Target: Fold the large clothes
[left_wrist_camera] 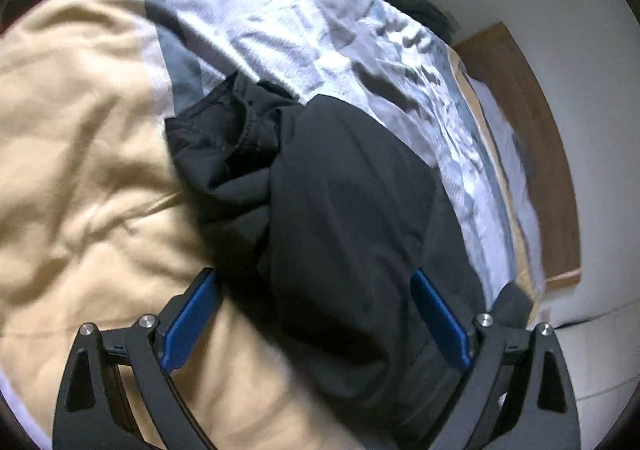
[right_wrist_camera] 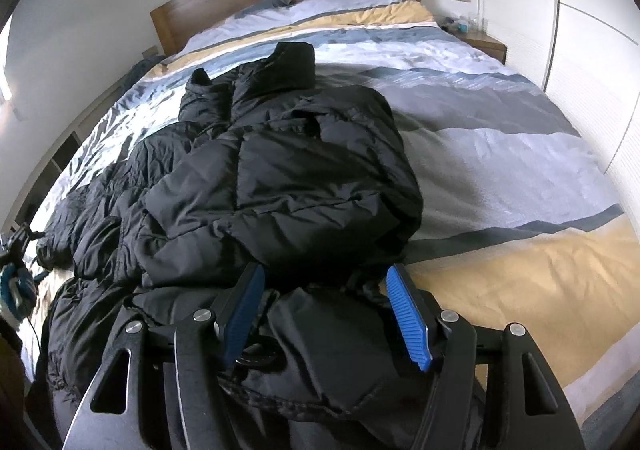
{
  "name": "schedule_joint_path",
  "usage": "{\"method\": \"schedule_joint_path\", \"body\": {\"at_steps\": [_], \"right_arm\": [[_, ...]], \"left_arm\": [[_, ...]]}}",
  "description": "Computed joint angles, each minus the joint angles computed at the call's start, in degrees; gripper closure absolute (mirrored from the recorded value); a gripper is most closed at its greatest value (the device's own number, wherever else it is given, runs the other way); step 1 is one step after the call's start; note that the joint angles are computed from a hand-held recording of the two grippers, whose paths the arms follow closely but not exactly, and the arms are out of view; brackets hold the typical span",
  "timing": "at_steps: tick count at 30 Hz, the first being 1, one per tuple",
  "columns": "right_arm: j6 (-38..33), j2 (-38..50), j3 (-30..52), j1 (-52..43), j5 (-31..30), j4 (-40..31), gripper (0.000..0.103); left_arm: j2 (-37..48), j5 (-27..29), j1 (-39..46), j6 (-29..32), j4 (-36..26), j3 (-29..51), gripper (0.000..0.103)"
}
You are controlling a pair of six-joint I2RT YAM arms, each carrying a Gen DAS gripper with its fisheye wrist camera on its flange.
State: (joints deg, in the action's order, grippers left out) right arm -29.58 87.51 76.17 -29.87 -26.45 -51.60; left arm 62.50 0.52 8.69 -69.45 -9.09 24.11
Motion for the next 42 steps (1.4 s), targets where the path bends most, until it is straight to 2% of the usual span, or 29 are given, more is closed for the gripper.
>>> {"method": "schedule_joint_path", "body": {"at_steps": [2, 3, 4, 5, 6, 7, 10, 13, 18, 24, 28, 32, 42], "right_arm": [[-0.4, 0.0, 0.3, -0.5, 0.0, -0.2, 0.04], [-0.5, 0.1, 0.6, -0.9, -0.1, -0.2, 0.04], [-0.8, 0.2, 0.8, -1.4, -0.3, -0.4, 0.04], [-0.8, 0.3, 0.9, -1.7, -0.3, -0.4, 0.04], [-1.1, 0.4, 1.1, -2.1, -0.4, -0.5, 0.04], [-1.4, 0.4, 1.2, -2.5, -0.4, -0.6, 0.04], [-2.7, 0.0, 1.3, -3.0, -0.1, -0.6, 0.04], [-3.6, -0.3, 1.9, -3.8, -1.1, -1.6, 0.04], [-5.1, -0.5, 3.7, -6.2, -4.0, -4.7, 0.04], [-8.3, -0.1, 8.3, -11.2, -7.6, -10.0, 0.04], [-11.9, 0.0, 11.6, -15.5, -10.7, -14.5, 0.04], [-15.5, 1.6, 15.7, -19.6, -13.1, -18.7, 0.04], [-20.9, 7.2, 23.2, -28.3, -17.6, -25.9, 0.04]], "left_arm": [[0.3, 2.2, 1.4, -2.4, 4.6, -2.0, 0.01], [0.4, 2.6, 1.5, -3.4, 6.3, -2.6, 0.018], [0.8, 3.2, 1.6, -3.8, 7.8, -3.0, 0.034], [1.1, 4.3, 1.8, -4.5, 10.0, -3.8, 0.044], [1.3, 5.3, 2.2, -5.1, 12.3, -4.6, 0.062], [1.1, 5.8, 2.3, -5.7, 13.8, -5.2, 0.074], [-0.9, 4.0, 0.2, -4.7, 11.8, -3.7, 0.088], [-3.4, 0.9, -3.6, -3.7, 8.1, -1.0, 0.092], [-6.6, -4.8, -11.4, -1.7, 0.2, 5.3, 0.093], [-4.9, -15.6, -26.0, -0.1, -9.0, 17.9, 0.094], [1.7, -21.9, -35.8, 0.1, -13.1, 28.0, 0.094], [9.5, -25.3, -43.4, -0.3, -15.0, 36.7, 0.094], [32.3, -26.3, -55.0, -0.8, -20.1, 59.7, 0.094]]}}
